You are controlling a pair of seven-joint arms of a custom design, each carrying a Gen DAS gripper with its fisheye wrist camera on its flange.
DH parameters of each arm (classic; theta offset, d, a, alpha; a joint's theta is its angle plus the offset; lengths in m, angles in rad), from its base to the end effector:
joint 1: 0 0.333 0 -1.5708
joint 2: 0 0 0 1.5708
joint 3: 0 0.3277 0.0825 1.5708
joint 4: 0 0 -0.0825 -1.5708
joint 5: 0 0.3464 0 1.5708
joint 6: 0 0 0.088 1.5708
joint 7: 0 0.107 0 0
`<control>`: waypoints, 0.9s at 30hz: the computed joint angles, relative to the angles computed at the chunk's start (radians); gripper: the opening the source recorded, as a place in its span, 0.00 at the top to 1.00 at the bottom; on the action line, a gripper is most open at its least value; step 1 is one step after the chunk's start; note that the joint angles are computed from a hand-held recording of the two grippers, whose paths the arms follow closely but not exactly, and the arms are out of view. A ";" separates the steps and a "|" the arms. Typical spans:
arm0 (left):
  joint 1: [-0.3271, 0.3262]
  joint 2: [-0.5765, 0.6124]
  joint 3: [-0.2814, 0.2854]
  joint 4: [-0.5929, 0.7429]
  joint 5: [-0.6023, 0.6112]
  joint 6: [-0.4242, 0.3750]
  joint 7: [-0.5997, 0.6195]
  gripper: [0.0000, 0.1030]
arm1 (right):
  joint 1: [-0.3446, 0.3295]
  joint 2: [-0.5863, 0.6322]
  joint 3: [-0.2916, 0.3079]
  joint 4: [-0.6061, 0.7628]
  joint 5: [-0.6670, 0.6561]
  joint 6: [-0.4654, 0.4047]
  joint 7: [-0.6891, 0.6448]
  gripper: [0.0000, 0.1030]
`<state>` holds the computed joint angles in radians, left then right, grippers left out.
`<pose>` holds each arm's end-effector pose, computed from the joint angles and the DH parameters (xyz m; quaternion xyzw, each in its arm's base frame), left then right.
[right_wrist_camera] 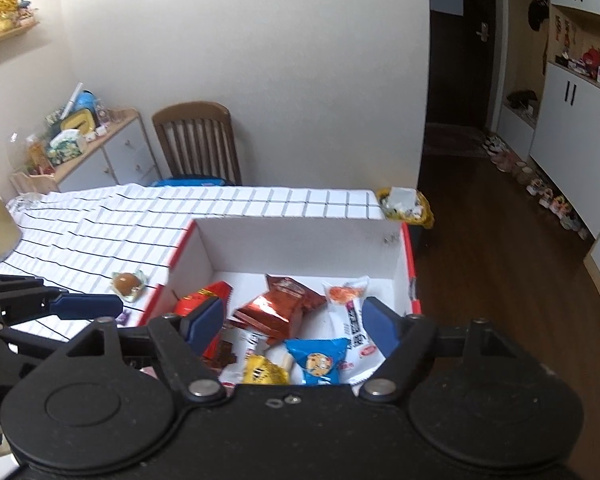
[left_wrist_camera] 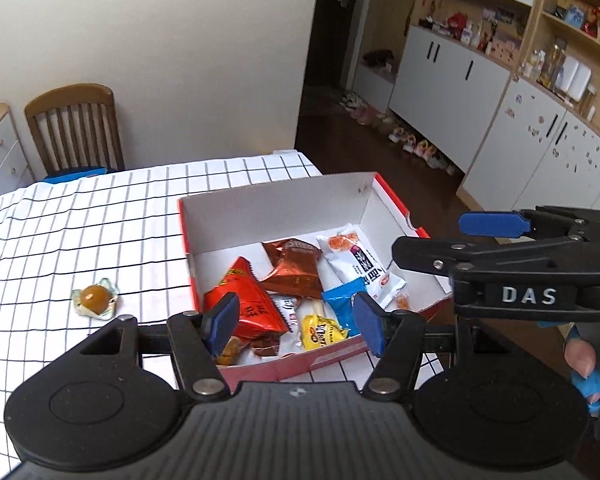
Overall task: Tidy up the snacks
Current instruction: 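Withdraw both grippers from the box toward the orange and purple candies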
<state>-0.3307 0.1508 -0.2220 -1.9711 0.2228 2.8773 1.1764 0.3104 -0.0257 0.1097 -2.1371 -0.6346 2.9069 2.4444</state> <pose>0.5124 -0.3220 0.5172 -0.5376 0.7561 -0.3358 0.1628 0.4831 0.2558 0.5328 -0.6780 0.6089 -0.2346 0.3384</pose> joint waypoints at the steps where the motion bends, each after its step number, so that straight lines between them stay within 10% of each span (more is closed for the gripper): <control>1: 0.001 -0.013 0.005 -0.015 0.007 0.007 -0.009 0.40 | 0.001 -0.003 0.002 -0.001 -0.006 0.004 0.006 0.24; 15: 0.102 -0.165 0.022 -0.220 0.002 0.121 0.025 0.30 | 0.040 0.021 0.027 0.030 -0.012 0.086 0.064 0.10; 27: 0.121 -0.244 0.084 -0.353 -0.361 0.206 0.399 0.19 | 0.161 0.107 -0.006 0.118 -0.192 0.089 0.287 0.00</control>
<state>-0.2099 -0.0928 -0.1385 -2.3245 -0.1384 3.0832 1.5754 0.4717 0.0809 0.1033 -2.0193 -0.8269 2.9959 2.7312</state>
